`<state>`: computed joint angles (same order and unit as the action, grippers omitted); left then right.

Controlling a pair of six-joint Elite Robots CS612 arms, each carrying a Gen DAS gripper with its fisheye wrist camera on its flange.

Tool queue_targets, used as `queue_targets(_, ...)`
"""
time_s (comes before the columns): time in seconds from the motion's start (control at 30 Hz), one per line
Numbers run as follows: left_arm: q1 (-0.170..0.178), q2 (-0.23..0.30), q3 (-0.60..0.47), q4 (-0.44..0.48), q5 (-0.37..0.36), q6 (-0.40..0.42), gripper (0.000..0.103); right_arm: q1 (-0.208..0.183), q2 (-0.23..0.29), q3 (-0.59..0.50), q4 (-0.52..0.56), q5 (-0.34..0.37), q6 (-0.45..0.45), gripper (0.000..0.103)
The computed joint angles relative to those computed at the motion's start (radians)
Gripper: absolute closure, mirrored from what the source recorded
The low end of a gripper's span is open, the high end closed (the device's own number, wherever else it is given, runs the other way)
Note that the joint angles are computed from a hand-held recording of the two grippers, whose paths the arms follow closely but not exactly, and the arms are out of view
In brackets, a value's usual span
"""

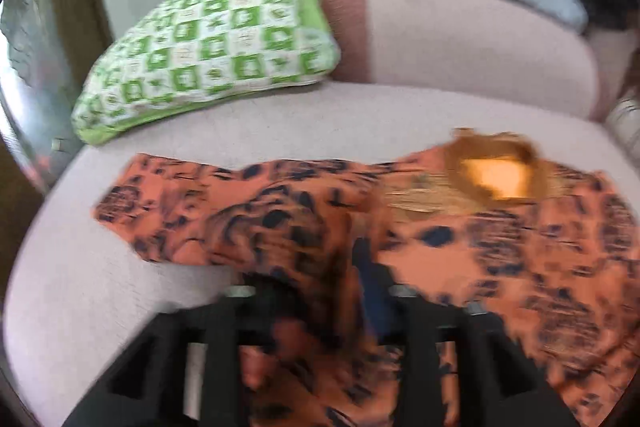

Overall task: Fold small clothes
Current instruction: 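Carry the held sleeve across the blouse body with the right tool while the left tool presses the body, then lay the sleeve flat on the body and open the right tool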

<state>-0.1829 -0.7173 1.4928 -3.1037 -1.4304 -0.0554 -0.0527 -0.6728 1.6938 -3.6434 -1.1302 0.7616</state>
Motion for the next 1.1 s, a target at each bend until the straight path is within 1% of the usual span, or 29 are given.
queue_targets(0.03, -0.001, -0.005, 0.01, -0.007, -0.023, 0.001, 0.047, -0.001, -0.007, 0.004, 0.019, -0.023, -0.012, 0.034)
queue_targets(0.07, -0.002, -0.011, 0.018, 0.004, -0.048, -0.008, 0.047, 0.002, -0.021, 0.009, 0.078, -0.051, -0.054, 0.034)
queue_targets(0.13, 0.004, -0.015, 0.019, 0.04, -0.092, -0.046, 0.047, 0.025, -0.052, 0.024, 0.197, -0.164, -0.201, 0.034)
queue_targets(0.17, 0.005, -0.015, 0.018, 0.05, -0.1, -0.054, 0.047, 0.044, -0.065, 0.025, 0.266, -0.234, -0.299, 0.034)
queue_targets(0.2, 0.003, -0.013, 0.018, 0.053, -0.099, -0.05, 0.047, 0.057, -0.071, 0.023, 0.317, -0.285, -0.365, 0.034)
queue_targets(0.23, -0.003, -0.012, 0.022, 0.048, -0.089, -0.042, 0.047, 0.067, -0.072, 0.02, 0.349, -0.33, -0.408, 0.035)
queue_targets(0.27, -0.006, -0.008, 0.018, 0.056, -0.083, -0.037, 0.047, 0.074, -0.07, 0.015, 0.36, -0.36, -0.433, 0.035)
queue_targets(0.33, 0.001, 0.003, -0.007, 0.09, -0.104, -0.055, 0.047, 0.08, -0.06, -0.003, 0.348, -0.387, -0.469, 0.035)
queue_targets(0.4, -0.004, 0.018, -0.034, 0.156, -0.075, -0.063, 0.047, 0.083, -0.051, -0.031, 0.367, -0.378, -0.505, 0.036)
queue_targets(0.43, -0.009, 0.018, -0.028, 0.175, -0.055, -0.072, 0.047, 0.087, -0.043, -0.054, 0.395, -0.38, -0.537, 0.053)
queue_targets(0.47, -0.009, 0.021, -0.028, 0.174, -0.046, -0.071, 0.047, 0.086, -0.032, -0.078, 0.434, -0.37, -0.55, 0.091)
queue_targets(0.5, -0.01, 0.022, -0.02, 0.147, -0.037, -0.06, 0.046, 0.079, -0.03, -0.084, 0.456, -0.335, -0.53, 0.092)
queue_targets(0.53, -0.014, 0.022, -0.012, 0.125, -0.026, -0.044, 0.046, 0.072, -0.032, -0.077, 0.442, -0.3, -0.507, 0.093)
queue_targets(0.57, -0.016, 0.023, -0.008, 0.114, -0.018, -0.031, 0.046, 0.068, -0.039, -0.063, 0.43, -0.282, -0.506, 0.094)
queue_targets(0.6, -0.017, 0.026, -0.005, 0.099, -0.013, -0.02, 0.046, 0.062, -0.047, -0.046, 0.424, -0.241, -0.516, 0.093)
queue_targets(0.63, -0.017, 0.027, -0.001, 0.089, -0.017, -0.019, 0.046, 0.051, -0.058, -0.029, 0.436, -0.172, -0.538, 0.091)
queue_targets(0.67, -0.016, 0.027, -0.002, 0.088, -0.022, -0.022, 0.046, 0.043, -0.071, -0.013, 0.455, -0.122, -0.563, 0.09)
queue_targets(0.7, -0.015, 0.027, -0.002, 0.088, -0.026, -0.025, 0.046, 0.036, -0.079, -0.001, 0.461, -0.102, -0.569, 0.089)
queue_targets(0.73, -0.013, 0.028, -0.002, 0.086, -0.031, -0.027, 0.045, 0.021, -0.087, 0.013, 0.448, -0.063, -0.548, 0.086)
queue_targets(0.8, -0.012, 0.027, 0.001, 0.08, -0.034, -0.028, 0.045, -0.005, -0.087, 0.021, 0.384, -0.008, -0.459, 0.066)
queue_targets(0.83, -0.012, 0.028, 0.0, 0.08, -0.036, -0.028, 0.045, -0.021, -0.08, 0.018, 0.33, 0.018, -0.389, 0.03)
queue_targets(0.87, -0.011, 0.029, -0.001, 0.077, -0.039, -0.03, 0.045, -0.032, -0.067, 0.004, 0.27, 0.022, -0.308, 0.006)
queue_targets(0.9, -0.01, 0.03, -0.003, 0.078, -0.042, -0.03, 0.045, -0.037, -0.052, -0.014, 0.226, 0.013, -0.251, 0.006)
queue_targets(0.93, -0.008, 0.03, -0.002, 0.075, -0.047, -0.032, 0.045, -0.047, -0.025, -0.057, 0.208, 0.032, -0.2, 0.006)
queue_targets(0.97, -0.007, 0.029, 0.0, 0.072, -0.053, -0.034, 0.045, -0.052, -0.007, -0.091, 0.231, 0.057, -0.18, 0.008)
queue_targets(1.0, -0.005, 0.029, 0.0, 0.07, -0.058, -0.036, 0.045, -0.061, 0.017, -0.14, 0.295, 0.102, -0.16, 0.009)
queue_targets(1.03, -0.003, 0.029, 0.0, 0.066, -0.065, -0.04, 0.045, -0.066, 0.041, -0.185, 0.352, 0.13, -0.142, 0.019)
queue_targets(1.07, -0.002, 0.029, 0.002, 0.062, -0.071, -0.042, 0.045, -0.066, 0.056, -0.217, 0.404, 0.139, -0.145, 0.04)
queue_targets(1.1, -0.001, 0.03, 0.002, 0.058, -0.077, -0.044, 0.044, -0.065, 0.071, -0.247, 0.454, 0.15, -0.157, 0.056)
